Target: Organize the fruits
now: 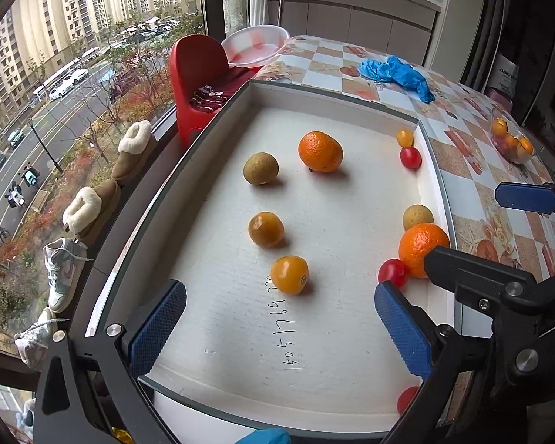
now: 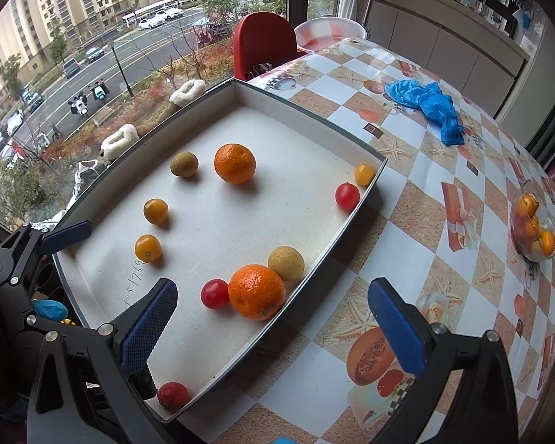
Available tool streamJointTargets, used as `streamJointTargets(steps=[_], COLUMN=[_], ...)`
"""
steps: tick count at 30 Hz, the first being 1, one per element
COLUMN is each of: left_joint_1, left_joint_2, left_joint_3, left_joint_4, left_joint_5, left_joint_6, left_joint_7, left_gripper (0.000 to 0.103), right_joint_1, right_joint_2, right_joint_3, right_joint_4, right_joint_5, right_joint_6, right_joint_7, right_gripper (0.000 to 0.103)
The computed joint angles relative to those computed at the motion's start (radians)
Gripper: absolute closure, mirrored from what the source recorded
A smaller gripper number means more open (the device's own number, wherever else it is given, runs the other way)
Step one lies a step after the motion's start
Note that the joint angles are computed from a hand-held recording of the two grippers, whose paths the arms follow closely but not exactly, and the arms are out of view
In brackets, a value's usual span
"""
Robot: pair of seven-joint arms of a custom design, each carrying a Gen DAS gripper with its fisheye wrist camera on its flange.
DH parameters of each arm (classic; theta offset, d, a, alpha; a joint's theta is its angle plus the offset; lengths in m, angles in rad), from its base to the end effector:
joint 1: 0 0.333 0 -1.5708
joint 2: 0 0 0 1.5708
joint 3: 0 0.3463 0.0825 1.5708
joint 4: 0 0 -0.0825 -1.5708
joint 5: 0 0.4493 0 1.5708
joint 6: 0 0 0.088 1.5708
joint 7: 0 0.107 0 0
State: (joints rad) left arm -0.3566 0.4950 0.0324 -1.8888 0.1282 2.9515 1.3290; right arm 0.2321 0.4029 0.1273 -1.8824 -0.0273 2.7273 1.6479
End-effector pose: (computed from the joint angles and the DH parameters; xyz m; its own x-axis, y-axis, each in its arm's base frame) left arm 0.6954 -0.2449 0.2857 -0.2157 -0.9761 0.0268 -0.8251 0.1675 -0.5396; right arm 0.6859 0.2511 0.3302 0.2925 -0.9542 -0.0622 -0.8718 -0.2394 -0.4273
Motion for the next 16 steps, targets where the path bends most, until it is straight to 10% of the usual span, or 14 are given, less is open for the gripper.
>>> streamJointTargets(steps=[16], left_joint_1=[-0.039], left_joint_2=[-0.004], left_joint_3=[0.038], left_joint_4=[-0.011], left_joint_5=[0.044], left_joint_6=[0.027], left_joint_7=[-0.036], left_gripper=[0.001], right_joint_1=[-0.019], right_joint_2=[-0.013], right_joint_3=[0.016], right_joint_4=[-0.023], right_joint_5=[0.039], right_joint_6=[0.025], right_joint_7=[-0.028], right_gripper=[0.000])
